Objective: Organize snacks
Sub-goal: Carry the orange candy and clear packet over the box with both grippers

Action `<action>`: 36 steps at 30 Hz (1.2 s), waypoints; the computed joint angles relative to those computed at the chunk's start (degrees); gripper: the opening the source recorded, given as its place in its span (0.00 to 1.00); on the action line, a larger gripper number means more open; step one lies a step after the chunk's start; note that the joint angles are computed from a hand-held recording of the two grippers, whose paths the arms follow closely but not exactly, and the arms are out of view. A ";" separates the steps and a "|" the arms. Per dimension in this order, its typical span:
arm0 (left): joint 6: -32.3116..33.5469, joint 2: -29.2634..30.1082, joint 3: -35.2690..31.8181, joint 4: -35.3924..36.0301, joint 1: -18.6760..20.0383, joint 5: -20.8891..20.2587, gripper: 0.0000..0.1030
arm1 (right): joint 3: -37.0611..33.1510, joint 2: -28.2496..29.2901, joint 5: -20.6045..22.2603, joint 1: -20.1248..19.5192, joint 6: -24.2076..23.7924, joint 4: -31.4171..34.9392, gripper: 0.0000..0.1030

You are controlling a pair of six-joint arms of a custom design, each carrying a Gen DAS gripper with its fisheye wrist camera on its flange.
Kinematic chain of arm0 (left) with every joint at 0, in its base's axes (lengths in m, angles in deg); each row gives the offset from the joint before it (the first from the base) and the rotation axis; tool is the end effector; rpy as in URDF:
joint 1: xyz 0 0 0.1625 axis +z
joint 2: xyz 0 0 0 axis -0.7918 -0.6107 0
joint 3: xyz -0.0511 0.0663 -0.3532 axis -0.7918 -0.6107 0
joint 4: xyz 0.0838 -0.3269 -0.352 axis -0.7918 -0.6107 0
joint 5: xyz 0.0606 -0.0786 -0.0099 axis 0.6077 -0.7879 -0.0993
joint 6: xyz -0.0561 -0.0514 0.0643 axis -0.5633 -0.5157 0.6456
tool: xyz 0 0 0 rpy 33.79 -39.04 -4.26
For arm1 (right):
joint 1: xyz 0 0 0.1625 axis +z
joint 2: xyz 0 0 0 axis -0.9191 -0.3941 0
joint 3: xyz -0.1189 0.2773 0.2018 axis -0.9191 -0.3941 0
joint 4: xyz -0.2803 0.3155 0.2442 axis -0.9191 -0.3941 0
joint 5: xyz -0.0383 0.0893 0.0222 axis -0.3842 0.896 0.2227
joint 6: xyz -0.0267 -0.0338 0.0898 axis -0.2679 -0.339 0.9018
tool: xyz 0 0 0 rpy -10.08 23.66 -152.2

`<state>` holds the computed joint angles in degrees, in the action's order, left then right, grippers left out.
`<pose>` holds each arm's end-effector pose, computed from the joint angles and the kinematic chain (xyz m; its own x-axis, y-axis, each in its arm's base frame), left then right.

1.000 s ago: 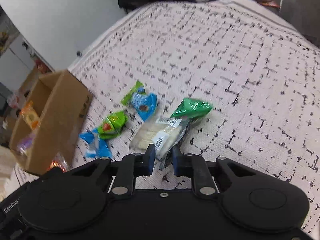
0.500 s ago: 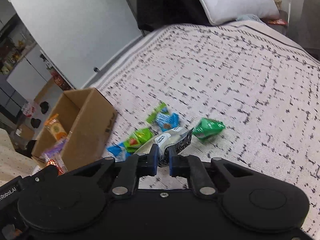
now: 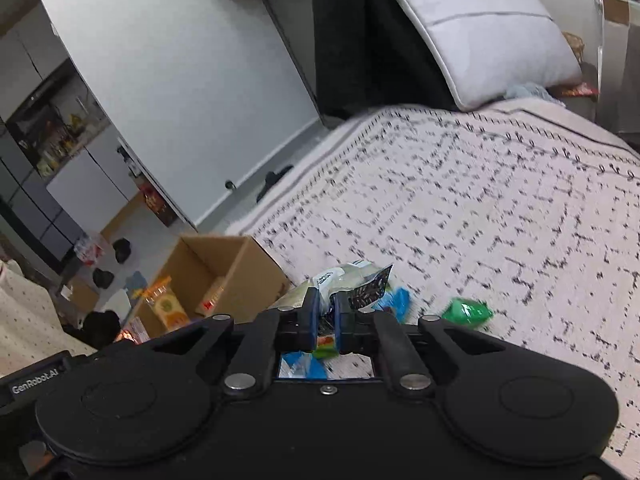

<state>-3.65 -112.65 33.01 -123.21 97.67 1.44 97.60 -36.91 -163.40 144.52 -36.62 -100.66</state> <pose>-0.3438 -0.6471 0.0001 -0.9245 -0.1645 -0.3440 0.1705 0.6284 -0.7589 -0.0215 -0.6791 0.2950 -0.9075 -0.0145 0.4198 -0.3251 0.6572 -0.6800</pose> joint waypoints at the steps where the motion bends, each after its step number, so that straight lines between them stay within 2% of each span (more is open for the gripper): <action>1: 0.20 -0.14 -0.05 -0.26 0.19 -0.10 0.39 | 0.04 0.07 0.60 0.09 -0.02 -0.47 0.07; 8: 1.07 -0.62 -0.59 -1.86 1.52 -0.28 0.39 | -0.89 1.73 2.28 1.30 -0.40 -1.73 0.06; 17: 2.34 -1.37 -1.85 -1.89 3.90 -1.30 0.39 | -3.28 5.69 0.65 3.87 -1.96 -2.49 0.06; 30: 3.16 -2.17 -5.01 1.82 8.20 -4.46 0.39 | -7.36 11.47 -2.24 7.30 -1.89 -3.72 0.06; 36: 3.60 -1.81 -6.97 4.30 9.61 -6.46 0.40 | -9.16 13.42 -2.78 8.36 -2.47 -2.15 0.06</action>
